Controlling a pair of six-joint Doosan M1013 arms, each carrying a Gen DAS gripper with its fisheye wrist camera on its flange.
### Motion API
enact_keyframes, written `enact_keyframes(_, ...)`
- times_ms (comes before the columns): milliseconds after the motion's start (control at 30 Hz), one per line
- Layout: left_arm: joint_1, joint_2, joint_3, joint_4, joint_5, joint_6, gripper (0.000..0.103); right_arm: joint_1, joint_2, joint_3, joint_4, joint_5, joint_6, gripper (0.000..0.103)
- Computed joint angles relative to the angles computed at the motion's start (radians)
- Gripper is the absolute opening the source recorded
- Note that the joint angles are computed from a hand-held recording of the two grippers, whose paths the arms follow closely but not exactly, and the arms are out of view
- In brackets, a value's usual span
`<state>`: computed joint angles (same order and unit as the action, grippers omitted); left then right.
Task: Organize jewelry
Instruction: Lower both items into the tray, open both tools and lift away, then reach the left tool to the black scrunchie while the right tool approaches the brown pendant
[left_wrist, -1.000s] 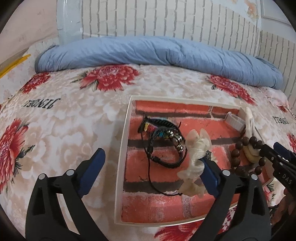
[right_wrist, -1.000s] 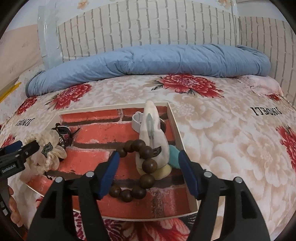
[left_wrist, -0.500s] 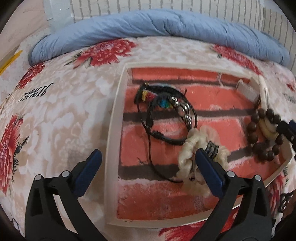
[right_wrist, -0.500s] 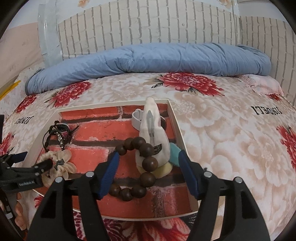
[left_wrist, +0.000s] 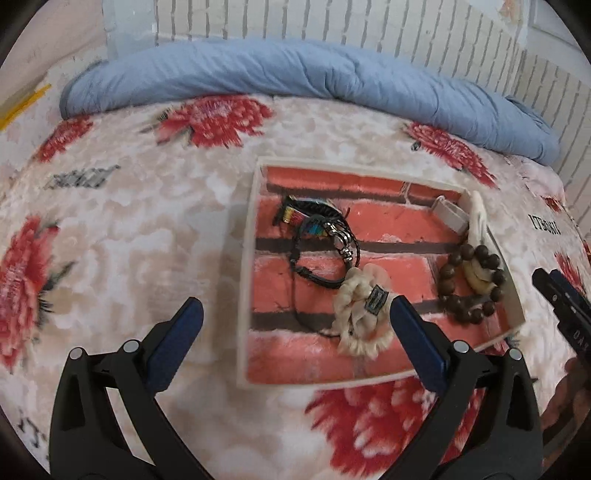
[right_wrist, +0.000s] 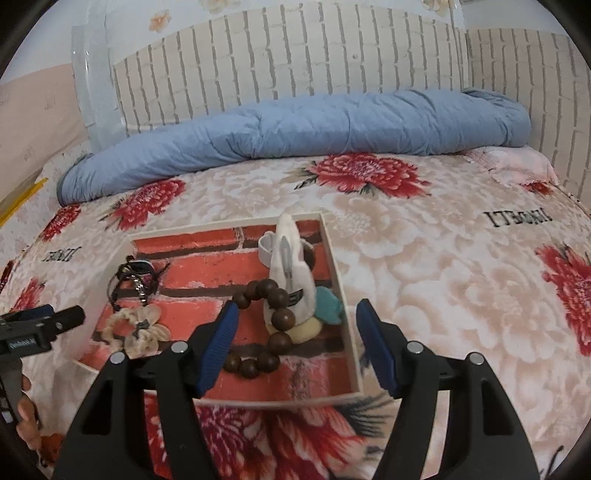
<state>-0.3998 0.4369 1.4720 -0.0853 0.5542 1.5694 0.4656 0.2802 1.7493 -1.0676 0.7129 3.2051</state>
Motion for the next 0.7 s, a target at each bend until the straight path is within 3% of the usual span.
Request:
enact_keyframes(200,0.031,-0.077,0.076,0.028,-0.038,0.007,0.098,0.039,-0.051,0.036,0.008,0.08,-0.037,0.073)
enact_keyframes(467,0.064,-0.164,0.19,0.037,-0.105,0.012,0.098,0.087,-0.092,0.09,0.025,0.112,-0.02,0.073)
enact_keyframes(700,0.054,-0.221,0.303,0.178,-0.173,-0.052,0.098,0.147,-0.09,0.116,0.039,0.157,-0.014,0.073)
